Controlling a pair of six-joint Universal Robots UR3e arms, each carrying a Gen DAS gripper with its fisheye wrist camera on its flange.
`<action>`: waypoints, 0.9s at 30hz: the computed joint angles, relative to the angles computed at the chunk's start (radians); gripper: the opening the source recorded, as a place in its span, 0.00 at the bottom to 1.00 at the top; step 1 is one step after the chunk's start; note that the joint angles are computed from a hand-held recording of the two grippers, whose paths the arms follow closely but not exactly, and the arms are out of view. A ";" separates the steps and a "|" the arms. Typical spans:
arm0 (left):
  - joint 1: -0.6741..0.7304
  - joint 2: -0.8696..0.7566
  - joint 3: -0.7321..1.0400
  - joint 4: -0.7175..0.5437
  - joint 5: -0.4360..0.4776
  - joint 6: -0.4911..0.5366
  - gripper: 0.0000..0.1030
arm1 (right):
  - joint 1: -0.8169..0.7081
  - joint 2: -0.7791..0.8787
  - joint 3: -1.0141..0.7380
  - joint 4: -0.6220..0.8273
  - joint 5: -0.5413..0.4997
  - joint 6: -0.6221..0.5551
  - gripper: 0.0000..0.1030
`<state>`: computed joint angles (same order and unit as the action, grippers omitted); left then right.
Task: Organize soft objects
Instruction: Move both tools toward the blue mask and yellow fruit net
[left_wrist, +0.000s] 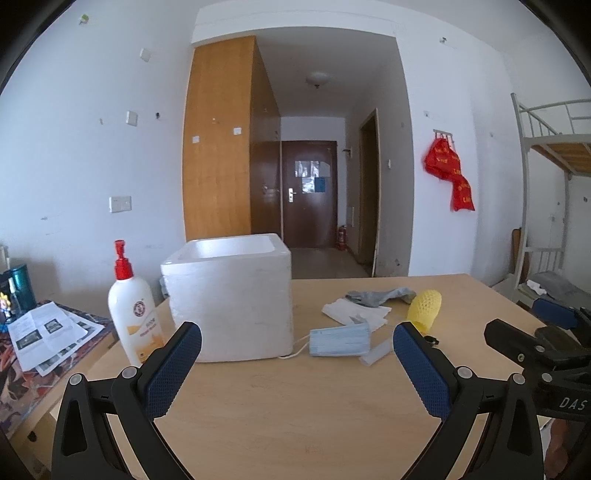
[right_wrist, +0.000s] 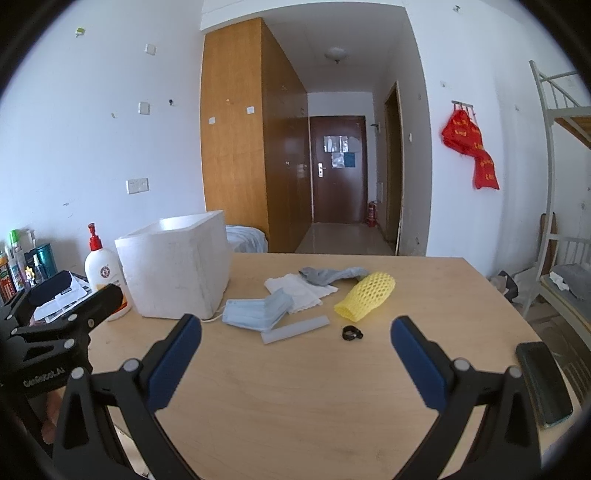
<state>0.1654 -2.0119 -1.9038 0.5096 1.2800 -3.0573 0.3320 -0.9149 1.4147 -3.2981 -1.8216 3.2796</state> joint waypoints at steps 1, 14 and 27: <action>-0.004 -0.005 0.011 -0.011 -0.006 0.003 1.00 | -0.005 -0.001 0.001 0.000 -0.001 0.000 1.00; -0.089 -0.145 0.336 -0.288 -0.028 0.050 1.00 | -0.106 0.020 -0.088 0.124 0.051 0.005 1.00; -0.116 -0.296 0.695 -0.630 -0.079 0.103 1.00 | -0.165 0.080 -0.308 0.349 0.090 0.009 1.00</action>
